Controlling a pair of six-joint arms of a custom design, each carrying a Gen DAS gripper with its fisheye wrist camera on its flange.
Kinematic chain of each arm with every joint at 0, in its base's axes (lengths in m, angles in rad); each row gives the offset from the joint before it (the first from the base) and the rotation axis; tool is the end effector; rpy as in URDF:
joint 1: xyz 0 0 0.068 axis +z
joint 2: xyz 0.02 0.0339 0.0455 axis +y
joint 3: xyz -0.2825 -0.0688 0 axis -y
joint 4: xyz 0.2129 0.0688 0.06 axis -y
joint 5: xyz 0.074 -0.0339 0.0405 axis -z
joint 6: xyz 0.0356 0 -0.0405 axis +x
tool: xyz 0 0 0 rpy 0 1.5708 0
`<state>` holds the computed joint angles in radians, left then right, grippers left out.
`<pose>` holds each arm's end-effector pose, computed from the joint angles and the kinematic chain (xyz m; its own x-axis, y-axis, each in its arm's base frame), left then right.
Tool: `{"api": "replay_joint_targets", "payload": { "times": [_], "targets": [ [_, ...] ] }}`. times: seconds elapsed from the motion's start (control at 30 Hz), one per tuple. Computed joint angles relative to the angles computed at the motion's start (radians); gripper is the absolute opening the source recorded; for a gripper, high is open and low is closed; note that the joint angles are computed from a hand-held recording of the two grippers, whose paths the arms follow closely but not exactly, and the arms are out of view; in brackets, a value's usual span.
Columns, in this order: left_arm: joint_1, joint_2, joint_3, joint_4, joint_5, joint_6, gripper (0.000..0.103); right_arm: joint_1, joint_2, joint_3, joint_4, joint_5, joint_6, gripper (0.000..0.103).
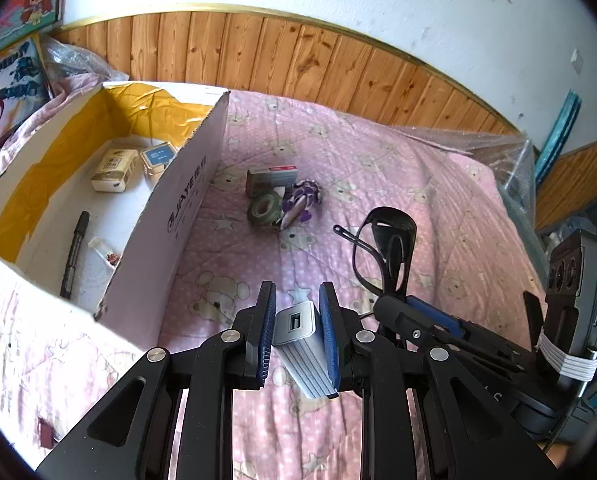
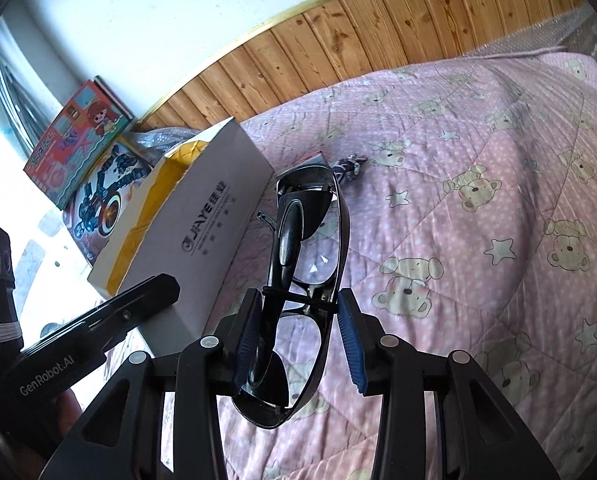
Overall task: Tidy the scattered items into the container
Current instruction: 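Carry the white charger and black glasses with both tools over the white box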
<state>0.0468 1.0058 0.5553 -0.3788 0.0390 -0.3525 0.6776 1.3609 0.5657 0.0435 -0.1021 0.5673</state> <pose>0.1604 0.0061 0.2326 -0.6843 -0.3774 -0.6239 -0.2735 0.9260 -0.2602 0.1792 0.1489 0.2051 -0.8150 0.0303 -0.5787 -0.2890 0.8443 0.4513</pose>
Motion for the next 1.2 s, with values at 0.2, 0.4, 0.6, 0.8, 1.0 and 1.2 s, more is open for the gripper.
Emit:
{"api": "replay_joint_targets", "payload": {
  "times": [0.2,0.4,0.6,0.8,1.0,1.2],
  "targets": [
    [0.037,-0.094,-0.017,-0.05,0.048,0.018,0.022,0.104,-0.054,0.007,-0.054,0.085,0.031,0.04],
    [0.136,-0.184,-0.013,-0.106,0.127,0.059,0.022,0.207,-0.078,0.047,-0.117,0.175,0.04,0.04],
    [0.321,-0.25,0.001,-0.17,0.26,0.144,0.022,0.309,-0.066,0.118,-0.178,0.262,0.032,0.04],
    [0.579,-0.261,0.024,-0.241,0.443,0.282,0.022,0.387,-0.021,0.205,-0.221,0.31,0.012,0.04],
    [0.876,-0.199,0.083,-0.335,0.64,0.475,0.022,0.433,0.036,0.313,-0.259,0.332,-0.024,0.04],
    [1.064,-0.099,0.151,-0.396,0.758,0.61,0.022,0.457,0.117,0.446,-0.301,0.332,-0.072,0.04]
  ]
}}
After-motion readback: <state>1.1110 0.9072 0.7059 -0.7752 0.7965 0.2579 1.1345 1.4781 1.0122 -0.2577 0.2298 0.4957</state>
